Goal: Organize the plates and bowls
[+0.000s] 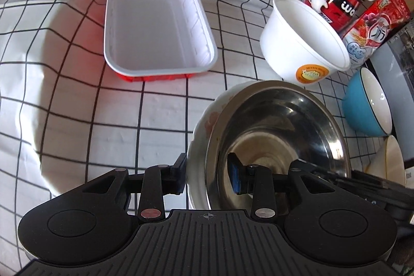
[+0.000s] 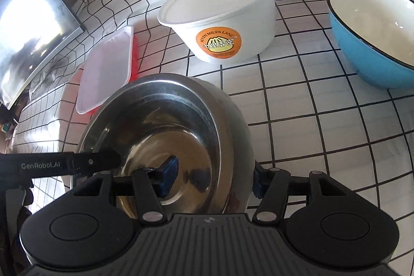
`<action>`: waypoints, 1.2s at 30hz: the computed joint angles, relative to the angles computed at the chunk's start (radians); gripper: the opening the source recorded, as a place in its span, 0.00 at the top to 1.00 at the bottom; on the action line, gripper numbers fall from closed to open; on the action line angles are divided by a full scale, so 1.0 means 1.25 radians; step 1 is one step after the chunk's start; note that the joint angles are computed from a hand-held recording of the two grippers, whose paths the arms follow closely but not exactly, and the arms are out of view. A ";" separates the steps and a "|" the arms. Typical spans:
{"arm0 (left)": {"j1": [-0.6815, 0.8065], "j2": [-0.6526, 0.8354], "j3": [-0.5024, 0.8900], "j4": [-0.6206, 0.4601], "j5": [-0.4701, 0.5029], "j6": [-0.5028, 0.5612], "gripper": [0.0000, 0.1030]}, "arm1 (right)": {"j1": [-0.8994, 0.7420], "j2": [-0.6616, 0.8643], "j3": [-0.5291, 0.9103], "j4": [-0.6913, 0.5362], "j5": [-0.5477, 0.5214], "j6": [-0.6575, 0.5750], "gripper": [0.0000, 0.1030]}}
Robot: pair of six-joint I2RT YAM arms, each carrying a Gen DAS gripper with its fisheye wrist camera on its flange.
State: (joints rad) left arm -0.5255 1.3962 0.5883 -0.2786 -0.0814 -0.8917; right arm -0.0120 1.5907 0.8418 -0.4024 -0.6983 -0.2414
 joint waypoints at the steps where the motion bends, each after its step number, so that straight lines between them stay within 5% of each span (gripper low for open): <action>1: 0.005 0.002 0.003 -0.001 0.001 0.004 0.66 | 0.009 -0.005 -0.006 0.011 0.006 0.007 0.41; 11: 0.020 -0.083 -0.062 0.030 -0.011 0.005 0.72 | 0.000 -0.074 -0.066 0.079 0.025 0.021 0.40; 19: -0.098 -0.265 -0.064 -0.062 -0.218 -0.002 0.72 | -0.149 -0.276 -0.192 0.157 0.045 -0.004 0.32; 24: -0.185 -0.308 -0.048 -0.021 -0.331 0.021 0.72 | -0.313 -0.411 -0.265 0.179 0.025 -0.065 0.28; 29: -0.264 -0.192 0.022 0.070 -0.308 0.036 0.72 | -0.473 -0.308 -0.188 0.118 -0.037 -0.141 0.26; 36: -0.370 0.092 0.199 0.141 -0.252 0.032 0.72 | -0.593 -0.029 -0.065 0.190 -0.031 -0.219 0.24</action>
